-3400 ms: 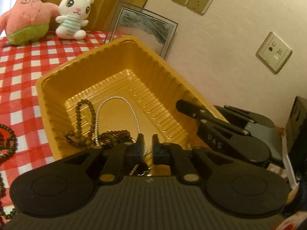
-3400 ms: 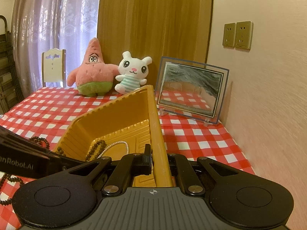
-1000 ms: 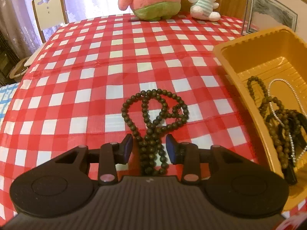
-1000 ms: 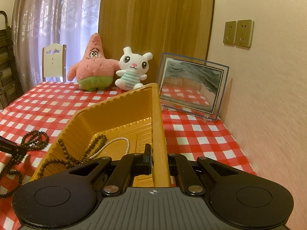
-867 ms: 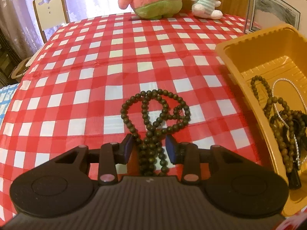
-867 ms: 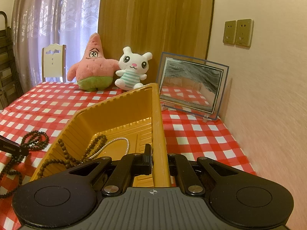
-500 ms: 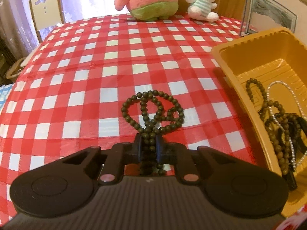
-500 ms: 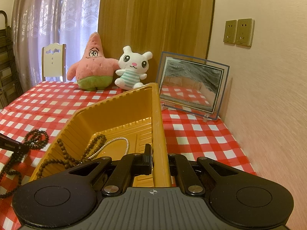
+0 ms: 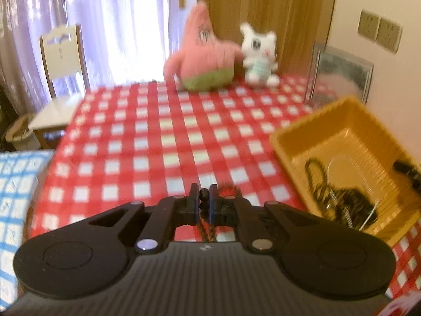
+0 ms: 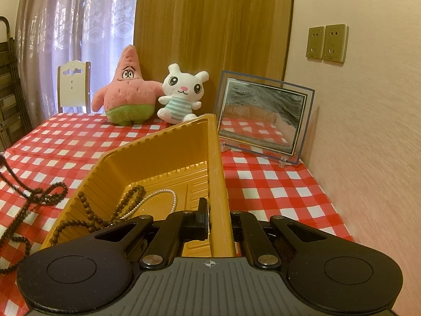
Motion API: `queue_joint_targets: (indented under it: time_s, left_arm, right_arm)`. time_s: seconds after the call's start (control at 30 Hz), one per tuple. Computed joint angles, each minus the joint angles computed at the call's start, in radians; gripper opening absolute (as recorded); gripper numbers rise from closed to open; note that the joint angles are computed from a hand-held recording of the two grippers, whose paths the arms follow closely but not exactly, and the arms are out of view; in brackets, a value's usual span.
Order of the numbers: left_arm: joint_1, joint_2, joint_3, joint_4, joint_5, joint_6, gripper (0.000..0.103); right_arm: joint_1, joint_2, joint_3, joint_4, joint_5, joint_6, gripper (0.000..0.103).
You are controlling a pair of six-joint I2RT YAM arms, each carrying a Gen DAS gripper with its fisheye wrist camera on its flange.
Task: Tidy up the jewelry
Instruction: 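Lift the bead strand high and swing it over the orange tray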
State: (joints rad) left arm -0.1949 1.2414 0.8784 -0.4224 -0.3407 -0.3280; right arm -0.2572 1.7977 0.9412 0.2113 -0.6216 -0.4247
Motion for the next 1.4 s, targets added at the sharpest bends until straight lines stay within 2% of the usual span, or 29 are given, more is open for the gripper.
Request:
queue_joint_targets:
  time_s: [0.27, 0.67, 1.0, 1.4]
  left_arm:
    - [-0.008, -0.117, 0.206, -0.173, -0.047, 0.105, 0.006]
    - [-0.026, -0.118, 0.571, -0.388, -0.110, 0.214, 0.006]
    - [-0.078, -0.041, 0.836, -0.449, -0.116, 0.286, 0.006]
    - [-0.124, 0.108, 1.017, -0.407, -0.037, 0.366, 0.006]
  right_arm:
    - [0.002, 0.003, 0.002, 0.007, -0.006, 0.004, 0.005]
    - [0.010, 0.000, 0.008, 0.007, -0.010, 0.007, 0.005]
    - [0.012, -0.003, 0.005, 0.009, -0.010, 0.009, 0.005]
    - [0.013, -0.005, 0.003, 0.010, -0.010, 0.010, 0.005]
